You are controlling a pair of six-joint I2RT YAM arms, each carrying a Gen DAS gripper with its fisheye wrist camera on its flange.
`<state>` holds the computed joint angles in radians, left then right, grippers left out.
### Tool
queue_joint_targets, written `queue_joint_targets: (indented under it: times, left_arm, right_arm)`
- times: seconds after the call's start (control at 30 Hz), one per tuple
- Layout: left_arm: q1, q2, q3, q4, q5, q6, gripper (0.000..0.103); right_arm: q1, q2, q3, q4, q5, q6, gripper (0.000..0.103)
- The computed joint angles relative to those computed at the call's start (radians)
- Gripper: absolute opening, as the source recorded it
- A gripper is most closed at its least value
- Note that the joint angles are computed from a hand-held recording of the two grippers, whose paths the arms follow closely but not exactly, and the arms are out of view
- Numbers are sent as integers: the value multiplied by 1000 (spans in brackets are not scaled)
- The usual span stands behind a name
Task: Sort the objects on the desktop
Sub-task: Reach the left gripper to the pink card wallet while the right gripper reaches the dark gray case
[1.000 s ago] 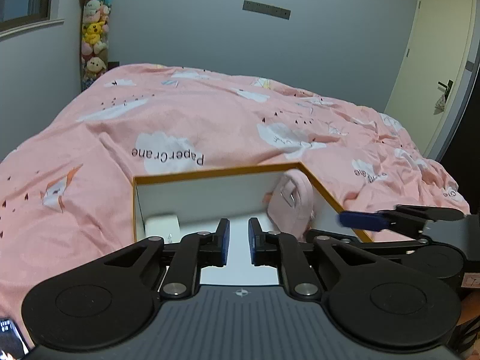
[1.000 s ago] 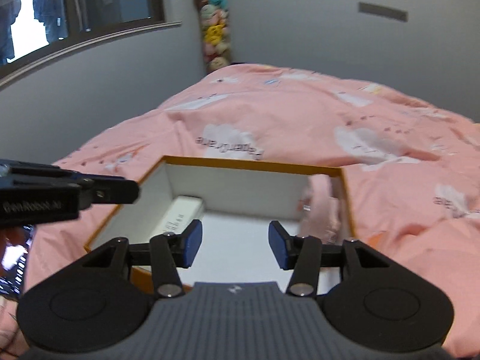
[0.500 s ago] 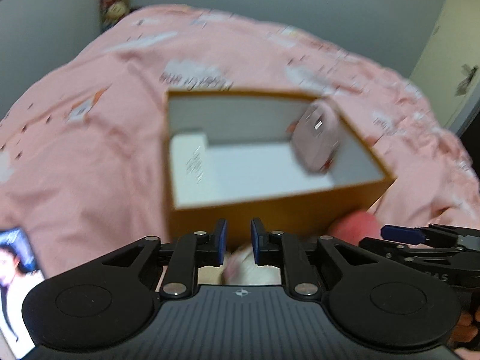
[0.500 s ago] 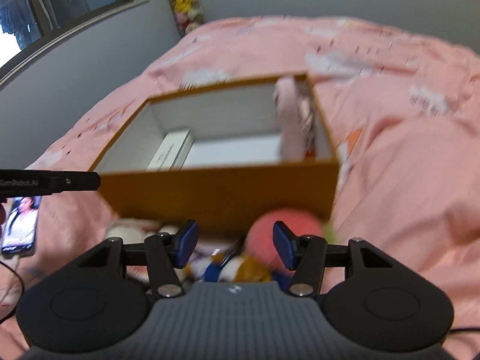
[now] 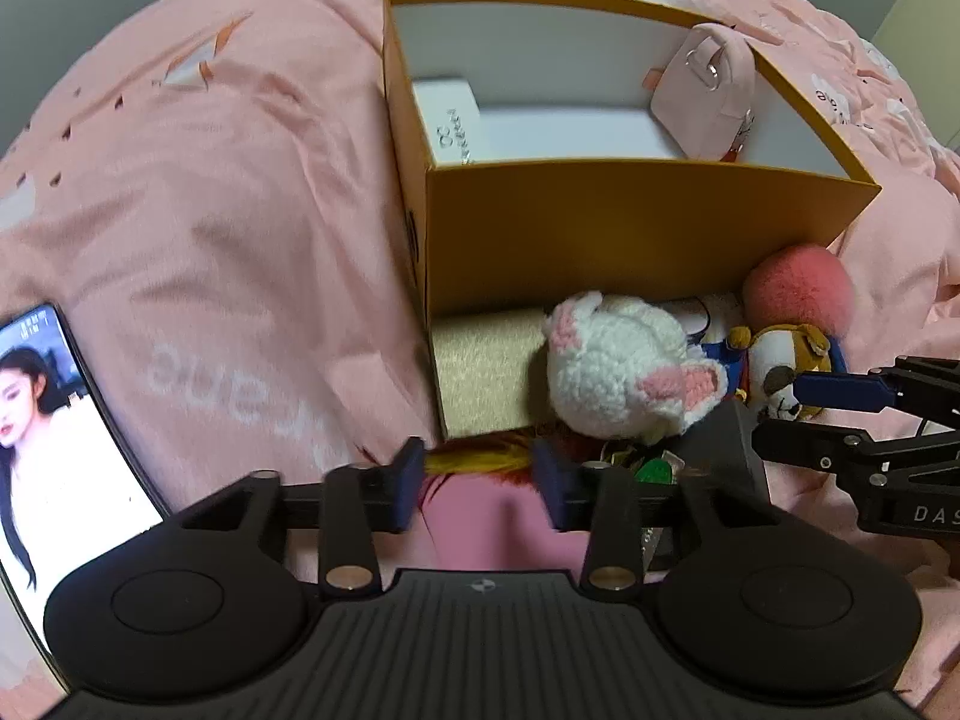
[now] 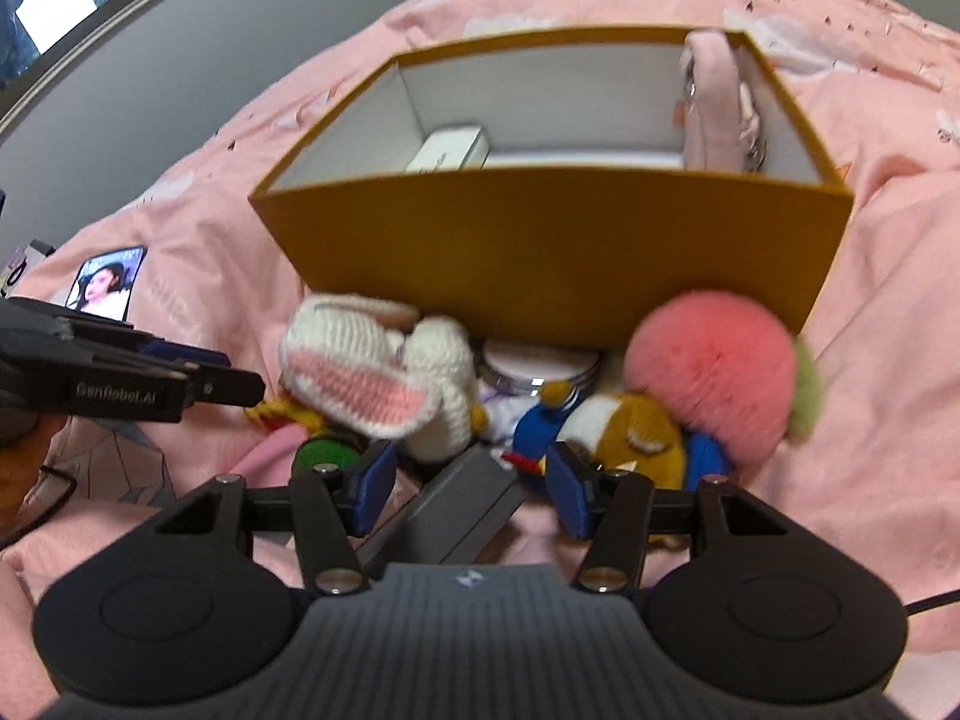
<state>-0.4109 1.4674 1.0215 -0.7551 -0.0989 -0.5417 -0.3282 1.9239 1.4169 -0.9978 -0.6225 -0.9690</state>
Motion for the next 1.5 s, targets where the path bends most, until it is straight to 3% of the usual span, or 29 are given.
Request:
queue_joint_targets:
  times: [0.13, 0.27, 0.47, 0.7, 1.0, 1.13, 1.5]
  left_arm:
    - [-17, -9, -2, -33, 36, 87, 54]
    - [-61, 14, 32, -101, 67, 264, 54]
    - [-138, 38, 84, -168, 2, 412, 54]
    - [-199, 24, 76, -193, -13, 467, 53]
    - [-238, 70, 51, -155, -62, 540, 52]
    - [-255, 96, 76, -179, -43, 616, 42]
    - [-238, 154, 83, -150, -49, 719, 47]
  right_arm:
    - [-1, 13, 10, -2, 12, 21, 58]
    - [3, 36, 30, -18, 25, 37, 58]
    - [-2, 55, 45, -47, 50, 51, 58]
    - [-31, 107, 88, -170, 71, 34, 63]
    - [-26, 110, 80, -187, 89, 29, 63]
    - [-17, 127, 94, -199, 92, 36, 63]
    - [-4, 140, 99, -205, 106, 50, 64]
